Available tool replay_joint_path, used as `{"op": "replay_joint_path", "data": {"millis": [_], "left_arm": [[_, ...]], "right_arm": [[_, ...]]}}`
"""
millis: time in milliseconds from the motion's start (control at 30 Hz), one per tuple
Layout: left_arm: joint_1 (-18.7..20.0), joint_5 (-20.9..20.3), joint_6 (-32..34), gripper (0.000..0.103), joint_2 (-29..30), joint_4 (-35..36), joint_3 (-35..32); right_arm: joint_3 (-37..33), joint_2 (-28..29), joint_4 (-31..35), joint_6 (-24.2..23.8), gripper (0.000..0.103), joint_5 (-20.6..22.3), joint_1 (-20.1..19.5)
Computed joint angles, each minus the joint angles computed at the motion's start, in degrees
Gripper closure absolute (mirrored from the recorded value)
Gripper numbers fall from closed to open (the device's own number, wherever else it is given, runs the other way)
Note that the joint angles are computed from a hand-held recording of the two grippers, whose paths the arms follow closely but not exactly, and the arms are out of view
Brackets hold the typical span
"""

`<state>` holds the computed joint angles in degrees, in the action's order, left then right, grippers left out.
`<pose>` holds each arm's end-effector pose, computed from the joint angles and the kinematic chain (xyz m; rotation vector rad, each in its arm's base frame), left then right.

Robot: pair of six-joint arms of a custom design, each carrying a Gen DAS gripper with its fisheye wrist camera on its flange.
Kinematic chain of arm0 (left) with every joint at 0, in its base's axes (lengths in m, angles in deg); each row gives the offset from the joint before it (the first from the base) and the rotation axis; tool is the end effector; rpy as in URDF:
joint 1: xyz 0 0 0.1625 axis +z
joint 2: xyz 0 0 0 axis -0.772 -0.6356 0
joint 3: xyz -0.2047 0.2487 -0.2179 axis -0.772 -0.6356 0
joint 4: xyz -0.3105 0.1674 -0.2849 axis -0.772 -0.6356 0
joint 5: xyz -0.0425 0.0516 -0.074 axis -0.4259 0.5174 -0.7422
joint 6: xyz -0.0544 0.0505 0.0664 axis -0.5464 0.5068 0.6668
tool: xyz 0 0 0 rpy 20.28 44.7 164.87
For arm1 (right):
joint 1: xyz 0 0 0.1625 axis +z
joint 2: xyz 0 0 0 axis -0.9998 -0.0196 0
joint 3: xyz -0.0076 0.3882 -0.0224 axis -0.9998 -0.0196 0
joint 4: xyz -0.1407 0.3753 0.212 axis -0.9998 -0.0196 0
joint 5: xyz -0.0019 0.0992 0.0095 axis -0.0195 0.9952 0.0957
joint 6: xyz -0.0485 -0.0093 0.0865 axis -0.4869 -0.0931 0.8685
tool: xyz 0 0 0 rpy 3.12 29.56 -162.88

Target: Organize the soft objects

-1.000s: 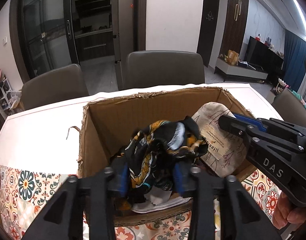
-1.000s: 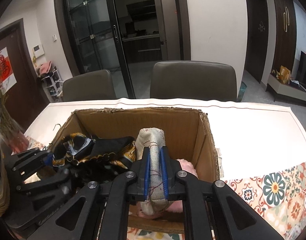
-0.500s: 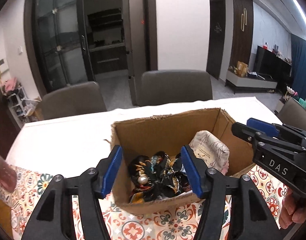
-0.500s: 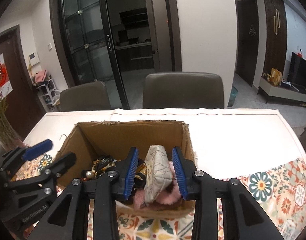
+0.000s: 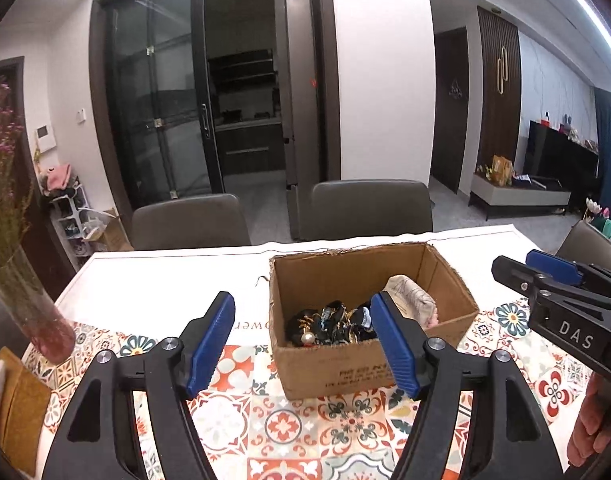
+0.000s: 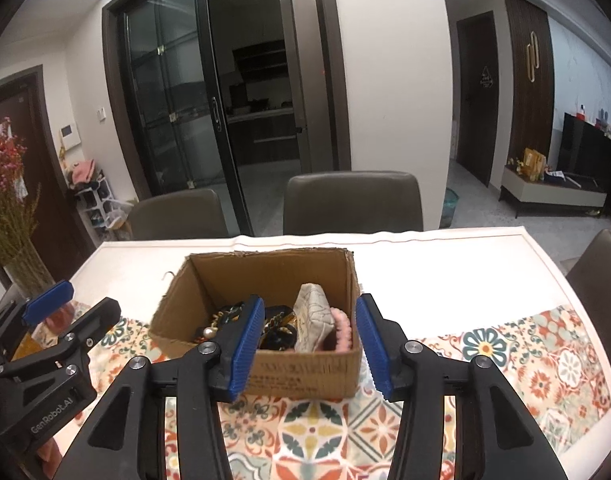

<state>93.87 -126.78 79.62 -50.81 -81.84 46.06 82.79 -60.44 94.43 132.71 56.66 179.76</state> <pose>-0.4701 -0.7278 0.0274 0.8626 2.1791 -1.0660 0.0980 -0.6860 0.4166 0.2342 -2.1138 1.2544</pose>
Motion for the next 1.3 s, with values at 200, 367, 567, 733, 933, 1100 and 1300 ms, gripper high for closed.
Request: {"op": "replay_joint_path", "data": {"millis": [200,367,567,733,933,1100,1300], "left_arm": [[-1.76,1.42,-2.0,0.032,-5.44,-4.16,8.77],[-3.46,2.83,-2.34,0.027,-9.05,-7.7,14.87],[-5.11,4.55,-3.67,0.023,-12.49,-10.46,20.96],[-6.43,6.1,-4.48,0.018,-14.78,-12.23,25.21],[-7.74,8.52,-4.57,0.012,-16.28,-13.9,28.28],[-8.92,10.88,-4.2,0.007,-17.39,-15.69,30.76],[-10.29,13.96,-3.81,0.002,-18.48,-18.63,33.22]], "right_arm": [[8.11,-5.71,-2.74,0.5,0.054,1.71,1.56],[13.99,-9.78,-5.33,-0.45,0.046,3.21,3.05],[20.38,-14.58,-8.44,-0.46,0.045,4.24,4.57],[24.82,-17.96,-10.24,-0.8,0.039,4.95,5.31],[27.86,-20.3,-11.36,-0.49,0.037,6.1,5.86],[30.24,-22.02,-11.68,0.15,0.034,7.12,6.37],[32.32,-23.67,-11.84,0.04,0.034,7.66,6.79]]}}
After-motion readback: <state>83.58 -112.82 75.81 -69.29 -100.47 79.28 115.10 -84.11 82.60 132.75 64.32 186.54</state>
